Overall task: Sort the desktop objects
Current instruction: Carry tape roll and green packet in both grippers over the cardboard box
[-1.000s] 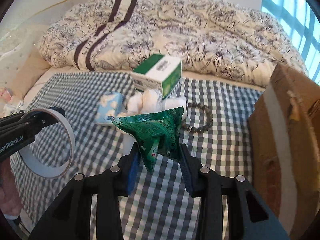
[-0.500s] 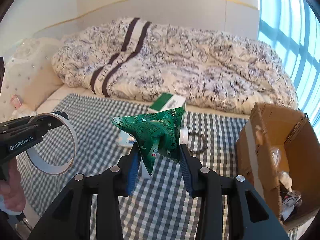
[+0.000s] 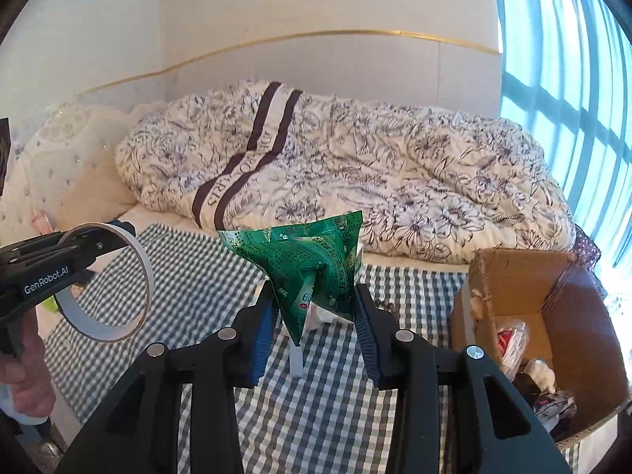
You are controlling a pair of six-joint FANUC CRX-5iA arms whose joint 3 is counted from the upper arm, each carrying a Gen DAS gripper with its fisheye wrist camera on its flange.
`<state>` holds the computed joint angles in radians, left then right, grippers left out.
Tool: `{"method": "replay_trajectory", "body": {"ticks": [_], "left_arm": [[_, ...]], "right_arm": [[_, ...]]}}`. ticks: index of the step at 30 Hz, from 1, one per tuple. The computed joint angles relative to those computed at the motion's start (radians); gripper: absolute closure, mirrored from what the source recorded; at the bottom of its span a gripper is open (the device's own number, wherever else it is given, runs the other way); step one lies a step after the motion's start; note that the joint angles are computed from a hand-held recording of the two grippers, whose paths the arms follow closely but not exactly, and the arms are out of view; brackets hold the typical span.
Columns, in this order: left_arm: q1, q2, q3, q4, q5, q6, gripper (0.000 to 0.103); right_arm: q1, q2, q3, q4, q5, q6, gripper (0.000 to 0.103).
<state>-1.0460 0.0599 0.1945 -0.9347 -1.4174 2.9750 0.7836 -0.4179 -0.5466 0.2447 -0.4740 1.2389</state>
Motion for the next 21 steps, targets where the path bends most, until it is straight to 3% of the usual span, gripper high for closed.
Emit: {"method": "replay_trajectory", "body": {"ticks": [21], "left_arm": [[-0.178, 0.034, 0.13, -0.183, -0.182, -0.004, 0.089]], "right_arm": [[0.01, -0.164, -0.03, 0.042, 0.014, -0.046, 0.066]]}}
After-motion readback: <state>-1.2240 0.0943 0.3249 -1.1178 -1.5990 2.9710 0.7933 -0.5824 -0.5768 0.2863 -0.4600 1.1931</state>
